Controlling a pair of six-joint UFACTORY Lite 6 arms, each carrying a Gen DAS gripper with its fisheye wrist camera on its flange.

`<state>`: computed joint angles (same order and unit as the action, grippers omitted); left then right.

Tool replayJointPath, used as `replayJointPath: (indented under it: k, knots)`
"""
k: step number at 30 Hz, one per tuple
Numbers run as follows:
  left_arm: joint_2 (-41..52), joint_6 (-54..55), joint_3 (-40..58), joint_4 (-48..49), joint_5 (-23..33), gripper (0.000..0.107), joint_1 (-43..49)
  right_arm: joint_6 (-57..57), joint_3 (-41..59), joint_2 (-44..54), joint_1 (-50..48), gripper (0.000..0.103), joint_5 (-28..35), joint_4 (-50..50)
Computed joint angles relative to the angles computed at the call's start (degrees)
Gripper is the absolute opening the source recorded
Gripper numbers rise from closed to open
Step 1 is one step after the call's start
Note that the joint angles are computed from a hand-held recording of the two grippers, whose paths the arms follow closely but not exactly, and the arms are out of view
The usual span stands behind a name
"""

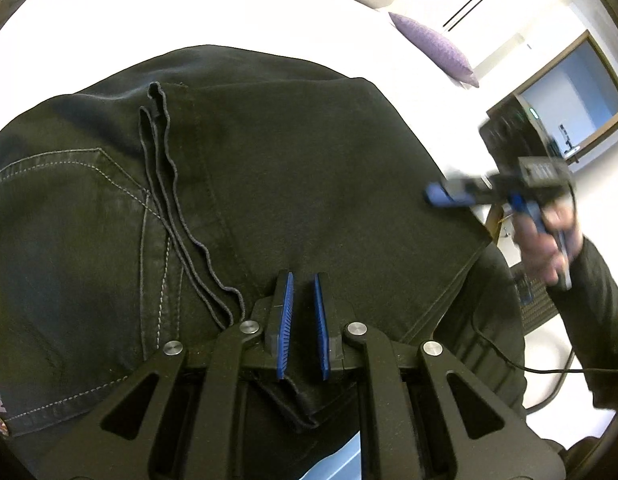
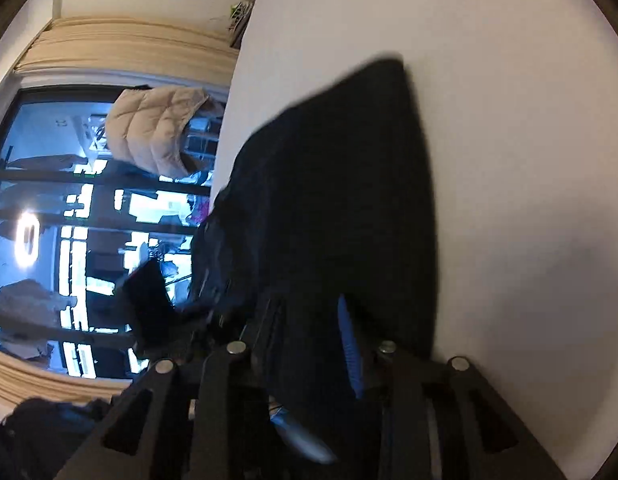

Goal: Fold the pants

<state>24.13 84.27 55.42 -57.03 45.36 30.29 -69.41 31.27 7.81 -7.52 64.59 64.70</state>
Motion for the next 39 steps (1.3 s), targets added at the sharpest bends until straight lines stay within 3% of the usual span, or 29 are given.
replayJointPath:
  k: [4,6,9,12,13,14,16,18,20,22,24,26,28,29,34,39]
  knots:
    - [0.4,2.6,-0.2,0.1,1.4,0.011,2.9,-3.3,-10.0,-7.7,-4.1,0.034,0.2,0.3]
    - [0.6,3.8,-0.4,0.3,2.5,0.011,4.7,-5.2,-12.0,-7.4,-6.6,0.025,-0.5,1.2]
    - [1.4,4.3,0.5,0.7,4.3,0.011,6.7,-4.9,-12.3,-6.8,-4.9,0.0,-4.7,2.8]
    - [-1.1,5.5,-1.0,0.7,4.8,0.011,8.8,-2.5,-12.0,-7.1,-4.7,0.0,-5.1,2.7]
    - [-3.4,6.3,-2.4,1.2,4.6,0.011,10.1,0.2,-12.2,-10.8,-4.1,0.009,-5.3,1.3]
    - [-4.9,6.7,-2.9,1.9,5.5,0.011,11.7,1.9,-12.6,-15.1,-4.3,0.039,-4.2,0.3]
    - [-7.4,7.7,-3.4,3.1,9.2,0.011,17.0,0.0,-14.4,-17.7,-6.9,0.078,0.6,3.0]
    - [-8.2,8.4,-2.0,4.6,14.6,0.011,24.4,-2.2,-17.3,-19.4,-6.6,0.082,0.7,7.3]
    - [-7.0,7.6,1.4,6.3,20.3,0.011,32.2,-2.7,-19.2,-23.1,-1.8,0.082,-4.5,9.1]
    - [-4.4,5.6,6.8,7.8,25.8,0.011,39.9,3.4,-18.4,-27.3,1.2,0.081,-6.2,7.6]
    - [-0.5,3.3,13.7,8.0,30.4,0.012,47.9,6.2,-17.2,-27.9,-1.6,0.081,-2.3,7.1]
    - [3.9,1.3,19.1,7.2,33.0,0.027,54.2,5.4,-17.6,-29.8,-3.8,0.081,2.7,11.4]
    - [9.9,-3.3,25.8,5.6,35.8,0.093,60.5,4.8,-17.1,-29.3,-0.7,0.081,4.5,16.1]
    - [12.5,-4.8,28.3,3.9,37.0,0.099,63.4,4.7,-16.4,-28.6,4.5,0.081,3.3,20.1]
    - [25.3,-14.8,41.4,4.5,42.3,0.099,67.2,0.3,-11.5,-19.7,22.7,0.081,-1.2,34.7]
    - [37.2,-24.6,52.2,4.2,47.2,0.099,67.0,-3.6,-7.4,-13.4,34.0,0.081,-2.9,45.4]
